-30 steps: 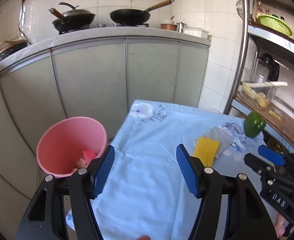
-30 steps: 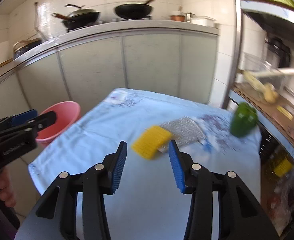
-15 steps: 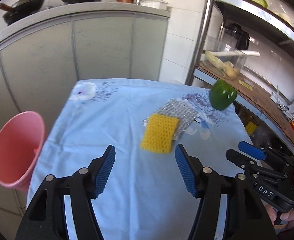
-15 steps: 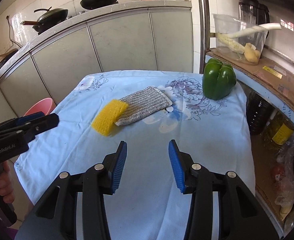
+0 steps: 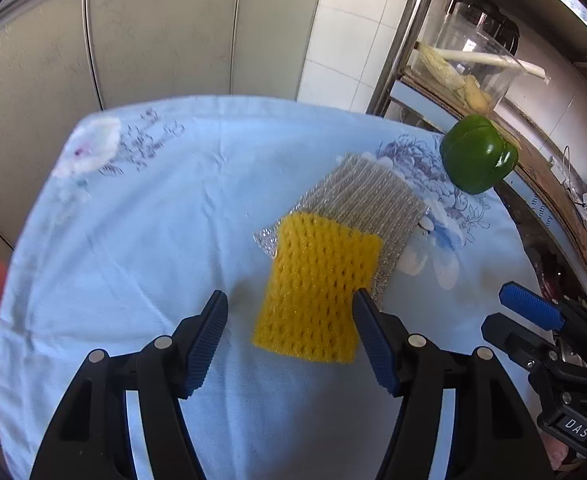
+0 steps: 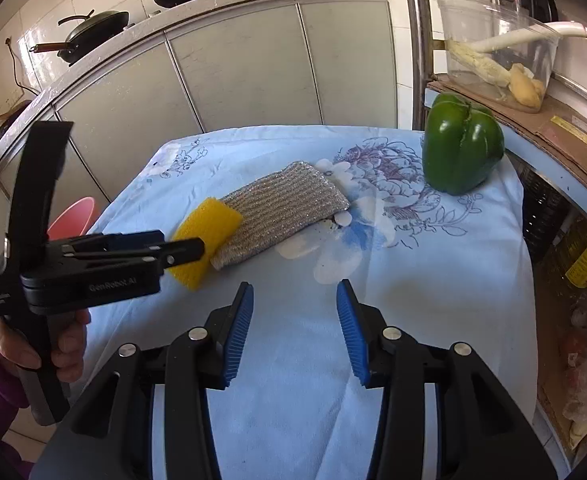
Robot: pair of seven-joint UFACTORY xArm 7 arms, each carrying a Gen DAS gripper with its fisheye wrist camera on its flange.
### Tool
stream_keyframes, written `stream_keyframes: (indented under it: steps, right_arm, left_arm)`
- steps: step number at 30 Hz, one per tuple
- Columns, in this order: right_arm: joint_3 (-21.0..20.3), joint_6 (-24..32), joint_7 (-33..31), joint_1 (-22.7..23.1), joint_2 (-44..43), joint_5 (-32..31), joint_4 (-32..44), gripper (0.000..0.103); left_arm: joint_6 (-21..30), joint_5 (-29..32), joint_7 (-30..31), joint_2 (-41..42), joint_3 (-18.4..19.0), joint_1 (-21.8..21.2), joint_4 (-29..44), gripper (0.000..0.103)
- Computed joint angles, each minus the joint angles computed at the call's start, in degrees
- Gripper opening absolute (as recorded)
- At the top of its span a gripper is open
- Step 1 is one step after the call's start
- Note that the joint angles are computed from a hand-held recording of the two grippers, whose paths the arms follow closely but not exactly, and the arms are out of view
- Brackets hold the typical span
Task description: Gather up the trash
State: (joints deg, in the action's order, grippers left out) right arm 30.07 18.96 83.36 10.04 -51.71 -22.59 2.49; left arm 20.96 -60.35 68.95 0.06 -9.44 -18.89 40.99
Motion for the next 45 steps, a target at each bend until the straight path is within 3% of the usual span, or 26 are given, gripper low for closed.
stream_keyframes:
  steps: [2, 6, 7, 10, 14, 16, 18, 22, 25, 29, 30, 32, 34, 39, 45]
  right_arm:
    - [0.1, -1.8, -0.3, -1.8, 1.7, -0.6, 0.5, 0.044]
    - [0.7, -4.9, -0.9, -5.1, 5.1, -1.2, 1.8, 0.044]
    - [1.1, -5.7, -1.0, -6.0, 5.7, -1.3, 2.2, 0.044]
    - [2.0, -7.7, -1.5, -8.5, 7.5, -1.6, 3.4, 0.044]
    - [5.1, -12.8, -2.8, -15.1, 13.1, -2.6, 7.1, 0.044]
    - [8.5, -15.2, -3.3, -19.7, 16.3, -3.1, 9.6, 0.044]
    - [14.4, -16.7, -4.2, -26.4, 20.3, -4.5, 13.3, 0.044]
    - [26.3, -10.1, -6.0, -38.8, 29.1, -11.2, 23.2, 0.044]
    - [30.7, -2.0, -7.0, -42.9, 34.7, -15.0, 27.8, 0.044]
    - [24.1, -2.6, -6.4, -36.7, 33.7, -15.8, 25.5, 0.043]
    - [22.1, -3.3, -6.5, -34.7, 32.9, -15.3, 24.3, 0.039]
    - [18.6, -4.1, -6.4, -31.1, 31.1, -14.9, 22.2, 0.021]
    - [14.1, -5.7, -6.6, -26.5, 29.1, -13.7, 19.6, 0.016]
    - [3.6, -9.3, -7.0, -12.1, 19.1, -9.8, 10.6, 0.013]
    - [-4.2, -4.0, -13.3, 8.9, 6.8, 0.2, 3.0, 0.013]
  left_arm:
    - [-1.2, -4.3, 5.0, 0.1, -0.4, -0.3, -0.3, 0.062]
    - [0.0, -8.3, 10.9, -1.4, -0.2, -0.5, -1.5, 0.020]
    - [0.2, -10.0, 12.5, -2.2, 0.1, -0.6, -2.1, 0.014]
    - [1.9, -12.0, 13.7, -4.8, 1.5, -0.3, -3.5, 0.011]
    - [2.4, -14.2, 14.5, -8.4, 3.7, 0.5, -5.5, 0.010]
    - [2.9, -14.6, 14.2, -10.0, 4.9, 1.2, -6.3, 0.010]
    - [4.2, -13.4, 12.8, -11.3, 6.3, 2.3, -6.9, 0.010]
    - [5.3, -10.4, 10.7, -12.7, 8.3, 4.0, -8.0, 0.010]
    - [6.2, -8.8, 9.2, -13.3, 9.3, 5.0, -8.5, 0.010]
    - [7.3, -8.3, 8.5, -14.5, 10.3, 5.5, -9.3, 0.010]
    - [7.7, -8.1, 8.3, -14.9, 10.5, 5.5, -9.5, 0.010]
    - [8.0, -8.1, 8.0, -15.6, 10.5, 5.4, -9.9, 0.010]
    - [8.2, -7.9, 8.0, -16.7, 10.6, 5.2, -10.6, 0.010]
    - [7.6, -6.6, 7.2, -20.6, 10.9, 4.2, -13.5, 0.010]
    - [2.9, -3.8, 2.5, -25.5, 10.2, 1.3, -17.8, 0.010]
